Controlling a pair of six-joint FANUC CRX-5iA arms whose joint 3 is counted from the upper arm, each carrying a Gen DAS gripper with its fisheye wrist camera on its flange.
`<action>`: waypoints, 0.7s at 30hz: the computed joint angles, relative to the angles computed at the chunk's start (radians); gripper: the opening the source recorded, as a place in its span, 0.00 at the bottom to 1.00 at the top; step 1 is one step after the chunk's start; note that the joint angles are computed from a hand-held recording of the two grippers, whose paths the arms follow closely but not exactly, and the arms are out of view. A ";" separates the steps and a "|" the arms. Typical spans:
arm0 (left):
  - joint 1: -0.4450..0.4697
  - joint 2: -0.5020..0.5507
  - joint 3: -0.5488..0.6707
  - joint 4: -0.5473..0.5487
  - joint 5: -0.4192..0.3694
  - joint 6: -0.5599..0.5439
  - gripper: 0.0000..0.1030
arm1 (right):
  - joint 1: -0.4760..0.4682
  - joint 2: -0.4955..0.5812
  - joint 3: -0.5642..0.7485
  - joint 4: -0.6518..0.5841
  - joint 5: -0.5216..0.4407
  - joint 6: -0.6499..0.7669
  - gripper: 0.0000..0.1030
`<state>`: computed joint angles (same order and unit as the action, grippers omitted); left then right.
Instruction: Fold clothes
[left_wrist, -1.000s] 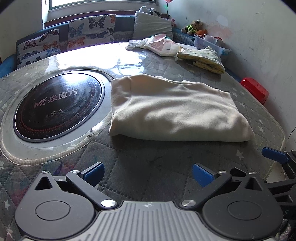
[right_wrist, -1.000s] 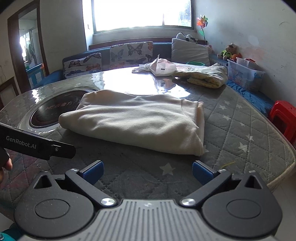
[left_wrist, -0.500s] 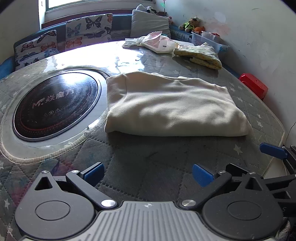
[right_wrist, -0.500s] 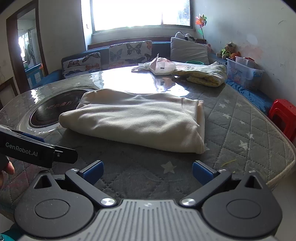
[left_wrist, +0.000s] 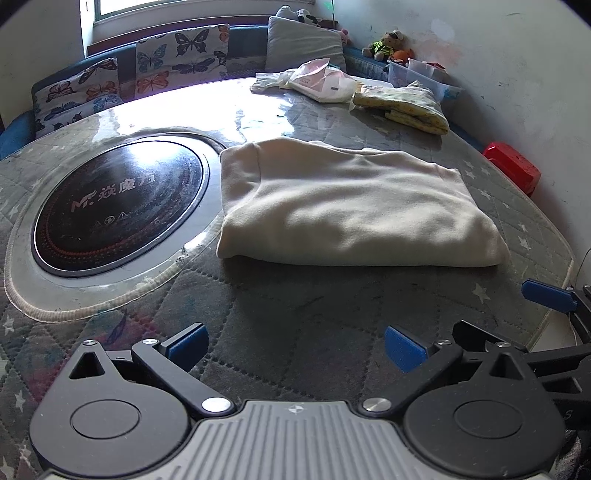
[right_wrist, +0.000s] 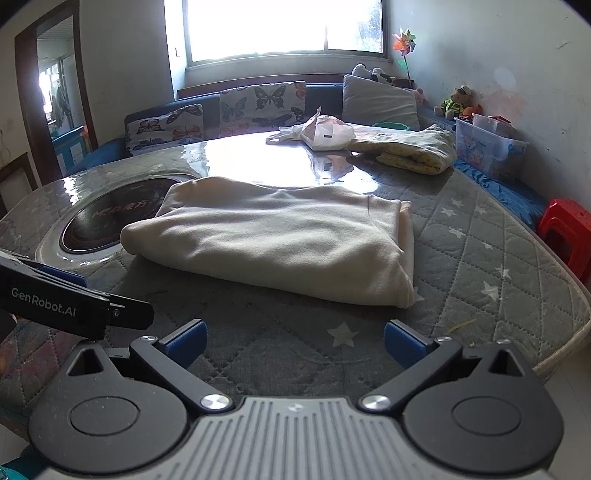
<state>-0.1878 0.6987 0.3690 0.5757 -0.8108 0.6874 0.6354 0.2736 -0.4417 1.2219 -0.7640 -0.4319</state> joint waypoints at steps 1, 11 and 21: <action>0.000 -0.001 -0.001 -0.001 0.002 0.000 1.00 | -0.002 -0.001 0.000 0.001 0.004 0.001 1.00; 0.007 -0.006 -0.002 -0.016 0.024 0.021 1.00 | -0.018 0.010 0.018 0.028 0.033 0.019 1.00; 0.018 -0.009 -0.003 -0.014 0.058 0.042 1.00 | -0.041 0.035 0.055 0.071 0.067 0.064 1.00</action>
<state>-0.1701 0.6897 0.3663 0.5615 -0.7532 0.7296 0.5945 0.3087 -0.3868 1.2925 -0.6968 -0.3683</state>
